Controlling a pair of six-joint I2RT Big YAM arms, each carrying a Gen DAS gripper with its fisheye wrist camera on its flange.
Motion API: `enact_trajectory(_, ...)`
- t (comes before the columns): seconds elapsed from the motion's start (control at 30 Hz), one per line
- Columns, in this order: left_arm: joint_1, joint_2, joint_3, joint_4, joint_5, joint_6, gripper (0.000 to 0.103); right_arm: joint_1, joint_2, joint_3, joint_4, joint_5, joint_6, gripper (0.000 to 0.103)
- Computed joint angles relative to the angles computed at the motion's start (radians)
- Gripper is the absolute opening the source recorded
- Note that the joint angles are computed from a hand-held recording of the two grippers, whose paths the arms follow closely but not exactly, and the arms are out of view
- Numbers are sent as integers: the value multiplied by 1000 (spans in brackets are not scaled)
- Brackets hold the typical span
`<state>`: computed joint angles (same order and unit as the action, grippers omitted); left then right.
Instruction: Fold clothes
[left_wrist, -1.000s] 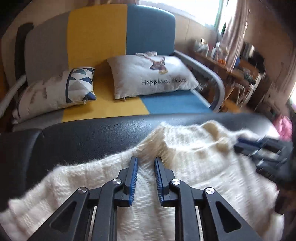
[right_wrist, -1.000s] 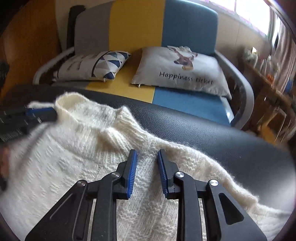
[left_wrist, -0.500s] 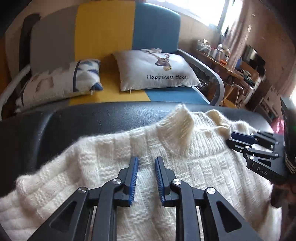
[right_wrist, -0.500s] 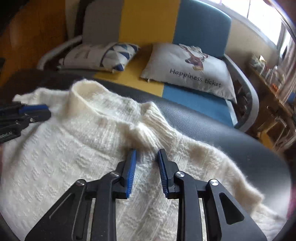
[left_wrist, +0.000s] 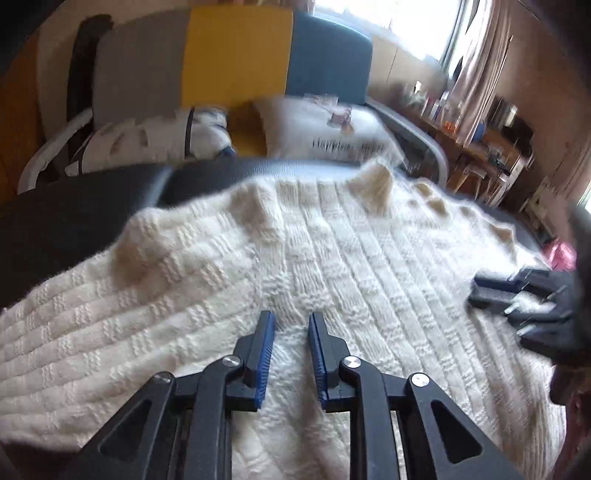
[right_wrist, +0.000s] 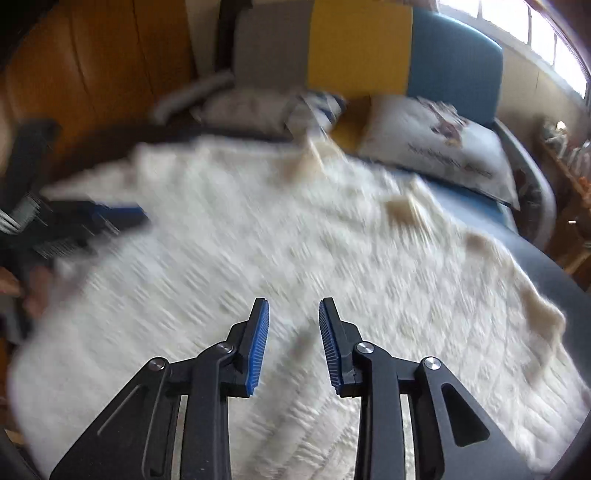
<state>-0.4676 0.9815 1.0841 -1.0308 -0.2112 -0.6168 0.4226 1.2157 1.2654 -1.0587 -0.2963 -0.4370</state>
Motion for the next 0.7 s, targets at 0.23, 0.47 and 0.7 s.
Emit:
enact_trajectory(0.23,-75,-144,-8,-47,-68,-80,20,-16,-82,-1,-68,-71,52,31)
enact_trajectory(0.47,-239,-296,-84,-162,-138,-299,19,43,-223,-100,-140,-102,29,31)
enact_trajectory(0.7,-312,-220,-63,-129,-173,-295,19,100,-263,-189,-87,-9,83,32)
